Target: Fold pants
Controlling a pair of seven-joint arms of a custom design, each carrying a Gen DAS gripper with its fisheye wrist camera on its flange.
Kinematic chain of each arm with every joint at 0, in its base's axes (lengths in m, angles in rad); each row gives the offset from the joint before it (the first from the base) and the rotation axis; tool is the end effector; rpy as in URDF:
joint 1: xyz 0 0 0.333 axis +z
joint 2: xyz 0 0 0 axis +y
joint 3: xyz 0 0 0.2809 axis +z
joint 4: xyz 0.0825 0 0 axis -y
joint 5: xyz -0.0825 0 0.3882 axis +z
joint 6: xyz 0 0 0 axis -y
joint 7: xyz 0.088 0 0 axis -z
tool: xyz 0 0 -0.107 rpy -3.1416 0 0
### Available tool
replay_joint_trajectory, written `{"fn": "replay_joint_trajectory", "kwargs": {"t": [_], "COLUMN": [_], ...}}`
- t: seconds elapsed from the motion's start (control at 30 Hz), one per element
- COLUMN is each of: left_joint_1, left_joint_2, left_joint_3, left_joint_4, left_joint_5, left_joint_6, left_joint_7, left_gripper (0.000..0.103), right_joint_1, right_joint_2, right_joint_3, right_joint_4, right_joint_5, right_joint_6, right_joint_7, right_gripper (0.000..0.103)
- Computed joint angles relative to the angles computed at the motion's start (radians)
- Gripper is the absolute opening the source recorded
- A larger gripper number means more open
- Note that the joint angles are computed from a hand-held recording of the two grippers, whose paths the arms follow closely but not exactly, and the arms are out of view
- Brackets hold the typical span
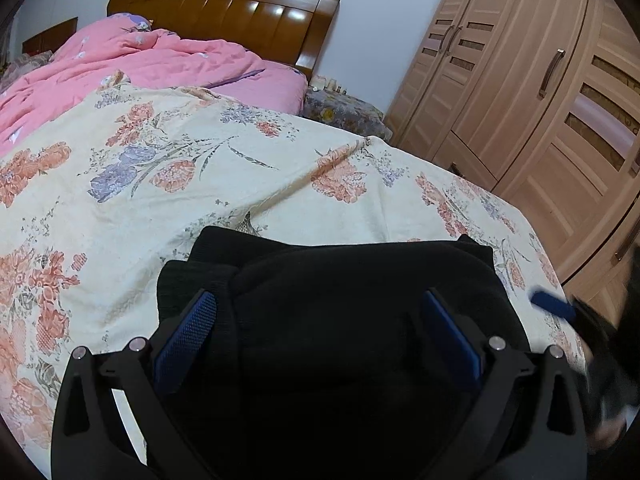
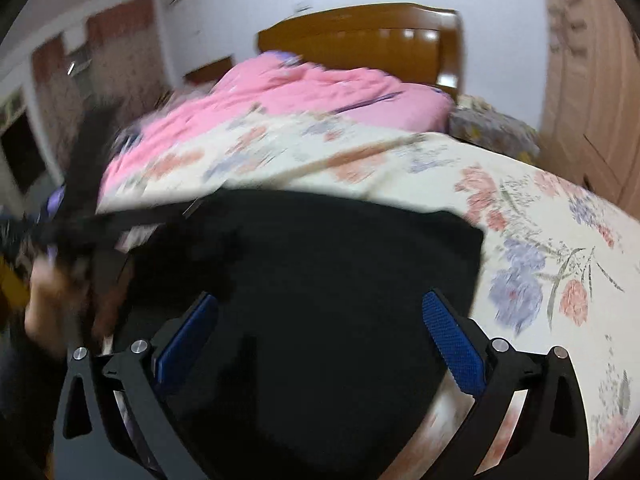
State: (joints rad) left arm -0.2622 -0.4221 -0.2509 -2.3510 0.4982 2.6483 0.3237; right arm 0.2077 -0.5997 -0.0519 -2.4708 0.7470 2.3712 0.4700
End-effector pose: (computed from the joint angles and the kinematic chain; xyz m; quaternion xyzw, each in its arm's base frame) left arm 0.4168 -0.2609 0.5306 -0.7534 0.5217 -0.3453 0.2025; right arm 0.4281 0.0733 0.5265 -0.8576 0.3284 -0.1148 0.3789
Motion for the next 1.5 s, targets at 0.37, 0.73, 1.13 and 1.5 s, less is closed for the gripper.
{"fn": "replay_joint_trajectory", "kwargs": {"t": [0.37,0.73,1.13,1.5], "left_joint_1": [-0.001,-0.002,0.032,0.017], "left_joint_2": [0.015,0.026,-0.077,-0.311], "left_joint_3": [-0.011,-0.017,-0.065,-0.493], "left_joint_4": [0.025,0.044,-0.019,0.152], "left_joint_5": [0.011,0.022,0.064,0.303], "left_joint_6": [-0.053,-0.088,-0.103,-1.008], "left_joint_7": [0.007,0.006,-0.137,-0.333], "left_gripper": [0.101,0.101,0.101,0.101], "right_joint_1": [-0.019,-0.079,-0.191,-0.281], "right_joint_2": [-0.205,-0.160,-0.309,-0.529], "right_joint_3": [-0.033,-0.080,-0.059,-0.226], "right_joint_4": [-0.168,-0.201,-0.246,-0.316], "right_joint_5": [-0.004,0.022,-0.103,0.123], "right_joint_6": [0.006,-0.133,-0.193,-0.045], "right_joint_7": [0.023,-0.026,0.003,0.012], "right_gripper": [0.098,0.099,0.099,0.099]}}
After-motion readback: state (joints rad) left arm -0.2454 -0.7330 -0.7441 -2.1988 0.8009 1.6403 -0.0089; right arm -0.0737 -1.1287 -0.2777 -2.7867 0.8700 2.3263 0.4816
